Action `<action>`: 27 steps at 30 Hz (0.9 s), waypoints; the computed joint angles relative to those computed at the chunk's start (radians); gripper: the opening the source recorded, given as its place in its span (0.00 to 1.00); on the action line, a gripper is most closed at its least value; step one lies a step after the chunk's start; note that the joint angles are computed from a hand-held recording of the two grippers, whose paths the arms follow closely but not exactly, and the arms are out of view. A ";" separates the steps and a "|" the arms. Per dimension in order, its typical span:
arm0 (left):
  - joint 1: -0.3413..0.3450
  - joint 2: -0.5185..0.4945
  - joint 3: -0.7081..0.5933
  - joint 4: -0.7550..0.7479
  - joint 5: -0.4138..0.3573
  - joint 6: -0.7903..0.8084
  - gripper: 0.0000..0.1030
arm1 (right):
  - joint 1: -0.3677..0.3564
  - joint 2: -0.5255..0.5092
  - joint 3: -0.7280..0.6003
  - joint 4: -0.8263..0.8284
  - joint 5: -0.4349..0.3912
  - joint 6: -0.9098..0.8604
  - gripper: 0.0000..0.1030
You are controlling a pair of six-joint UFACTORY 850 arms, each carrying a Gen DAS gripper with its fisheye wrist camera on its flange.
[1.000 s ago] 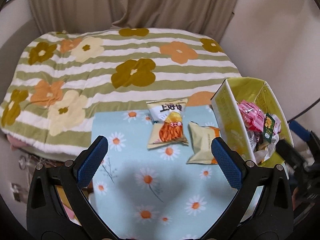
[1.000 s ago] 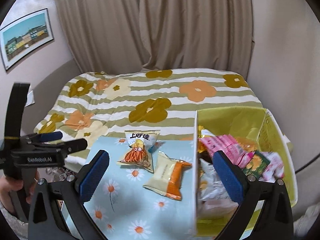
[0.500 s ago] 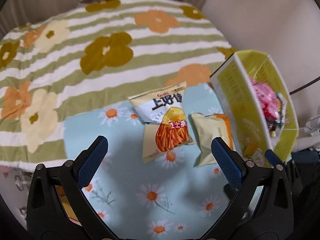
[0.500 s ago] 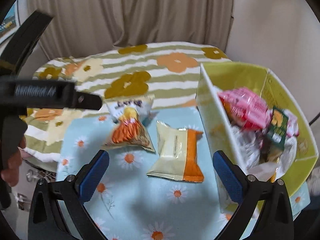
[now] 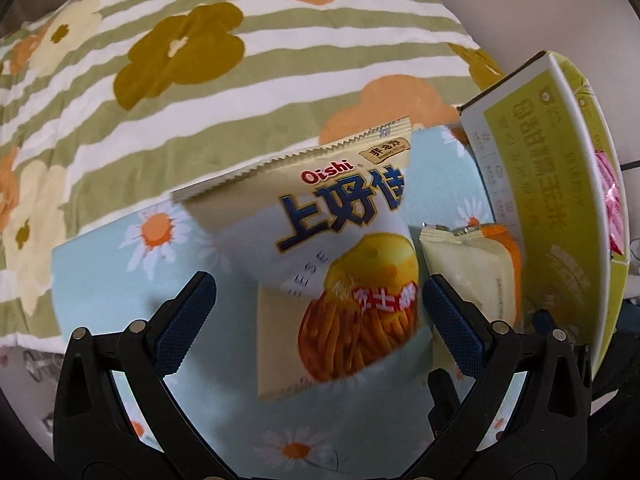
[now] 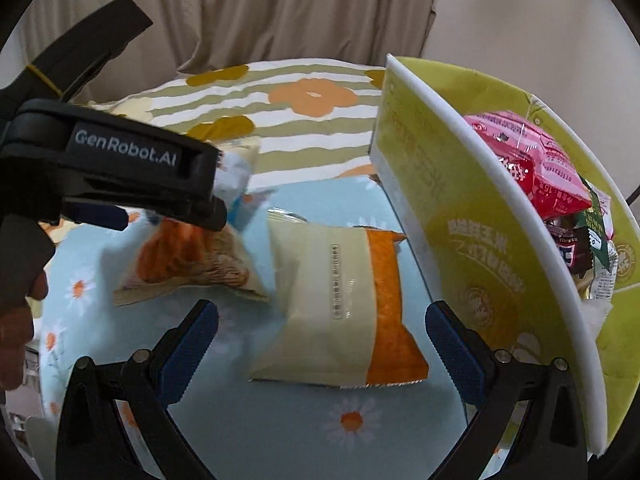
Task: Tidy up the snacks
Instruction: 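Grasp the Oishi snack bag with the left tool while the right tool grasps the cream-orange packet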
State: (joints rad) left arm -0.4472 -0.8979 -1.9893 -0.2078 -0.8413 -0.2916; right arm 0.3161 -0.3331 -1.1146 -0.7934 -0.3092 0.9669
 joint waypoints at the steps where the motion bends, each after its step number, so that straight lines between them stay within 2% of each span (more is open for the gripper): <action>1: 0.000 -0.009 -0.008 -0.003 -0.001 0.003 0.99 | -0.001 -0.008 -0.005 -0.002 -0.007 0.000 1.00; 3: 0.001 -0.027 -0.022 -0.012 -0.001 0.011 0.97 | -0.001 -0.025 -0.019 0.006 -0.019 -0.014 1.00; 5: 0.002 -0.047 -0.039 -0.025 -0.011 0.026 0.85 | -0.004 -0.040 -0.034 0.042 -0.023 -0.059 1.00; 7: -0.004 -0.041 -0.031 0.001 0.016 0.035 0.77 | -0.012 -0.051 -0.042 0.106 -0.015 -0.127 1.00; 13: 0.000 -0.029 -0.014 0.004 0.029 0.083 0.65 | -0.028 -0.065 -0.053 0.245 -0.001 -0.264 0.95; 16: 0.004 -0.018 0.005 -0.002 0.040 0.096 0.63 | -0.034 -0.074 -0.062 0.317 0.004 -0.337 0.94; 18: 0.007 -0.011 0.013 -0.011 0.041 0.101 0.60 | -0.040 -0.082 -0.071 0.362 0.000 -0.381 0.91; 23: 0.011 0.010 0.044 0.001 0.050 0.076 0.58 | -0.066 -0.128 -0.117 0.503 -0.017 -0.522 0.76; 27: 0.010 0.025 0.063 0.022 0.056 0.058 0.55 | -0.071 -0.136 -0.123 0.542 -0.016 -0.554 0.73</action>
State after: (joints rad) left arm -0.4376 -0.8730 -1.9260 -0.1855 -0.7852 -0.2334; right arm 0.2450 -0.4689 -1.2373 -0.2517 -0.3250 0.4133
